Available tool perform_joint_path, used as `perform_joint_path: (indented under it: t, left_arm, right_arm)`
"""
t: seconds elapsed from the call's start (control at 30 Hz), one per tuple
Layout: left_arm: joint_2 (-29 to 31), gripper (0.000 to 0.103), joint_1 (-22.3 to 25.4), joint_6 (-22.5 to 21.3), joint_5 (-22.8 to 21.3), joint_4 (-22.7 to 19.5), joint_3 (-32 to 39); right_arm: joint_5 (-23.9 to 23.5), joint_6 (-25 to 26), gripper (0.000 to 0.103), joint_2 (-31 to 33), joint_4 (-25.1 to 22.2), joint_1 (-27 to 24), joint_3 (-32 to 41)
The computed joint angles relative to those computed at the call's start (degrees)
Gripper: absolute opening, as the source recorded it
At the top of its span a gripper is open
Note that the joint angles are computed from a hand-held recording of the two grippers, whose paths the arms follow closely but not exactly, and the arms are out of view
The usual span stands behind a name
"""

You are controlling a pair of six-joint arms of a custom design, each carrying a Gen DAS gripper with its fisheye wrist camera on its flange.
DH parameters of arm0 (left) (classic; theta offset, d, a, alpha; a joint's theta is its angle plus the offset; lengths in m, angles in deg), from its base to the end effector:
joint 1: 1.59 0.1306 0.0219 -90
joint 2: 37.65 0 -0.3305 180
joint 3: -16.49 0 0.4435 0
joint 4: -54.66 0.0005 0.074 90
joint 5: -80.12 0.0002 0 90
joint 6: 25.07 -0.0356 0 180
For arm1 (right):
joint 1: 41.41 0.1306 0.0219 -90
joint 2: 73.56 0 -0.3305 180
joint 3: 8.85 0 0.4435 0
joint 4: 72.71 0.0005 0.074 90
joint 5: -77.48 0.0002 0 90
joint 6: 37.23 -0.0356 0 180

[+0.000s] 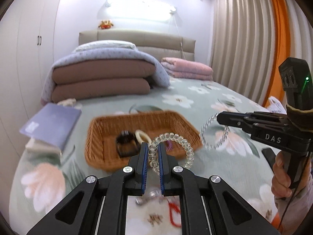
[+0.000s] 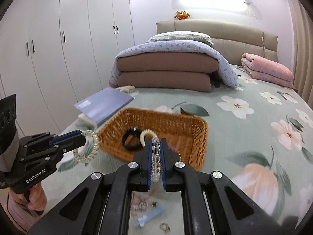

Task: Organize jewelry
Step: 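Carry both bracelets into the wicker basket and open both tools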

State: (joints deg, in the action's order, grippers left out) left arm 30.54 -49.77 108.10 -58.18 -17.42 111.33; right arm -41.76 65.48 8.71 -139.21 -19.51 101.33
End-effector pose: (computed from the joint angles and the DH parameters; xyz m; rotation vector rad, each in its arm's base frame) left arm 0.2621 -0.2538 0.5666 -0.2840 2.0451 0.0408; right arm 0.4125 0.1840 0.6000 -0.9204 2.0233 0.6585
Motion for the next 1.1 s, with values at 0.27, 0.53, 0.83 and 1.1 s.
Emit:
perform_joint_path:
  t: [0.27,0.53,0.83,1.1]
  left_arm:
    - [1.6,0.010,10.4,-3.4,4.6,6.6,0.9]
    - [5.8,0.010,17.5,0.0,8.7,4.6,0.5]
    - [6.0,0.010,21.5,2.2,14.4,3.7,-2.7]
    - [7.5,0.011,21.5,4.1,14.1,-0.7,-1.8]
  right_arm:
    - [3.1,-5.9,0.010,10.9,-1.2,3.6,9.9]
    - [5.8,-8.0,0.010,21.0,-4.4,5.1,17.5]
    - [8.0,-12.4,0.010,26.3,-5.6,4.9,20.2]
    - [11.1,-12.5,0.010,27.2,-6.5,4.4,20.5]
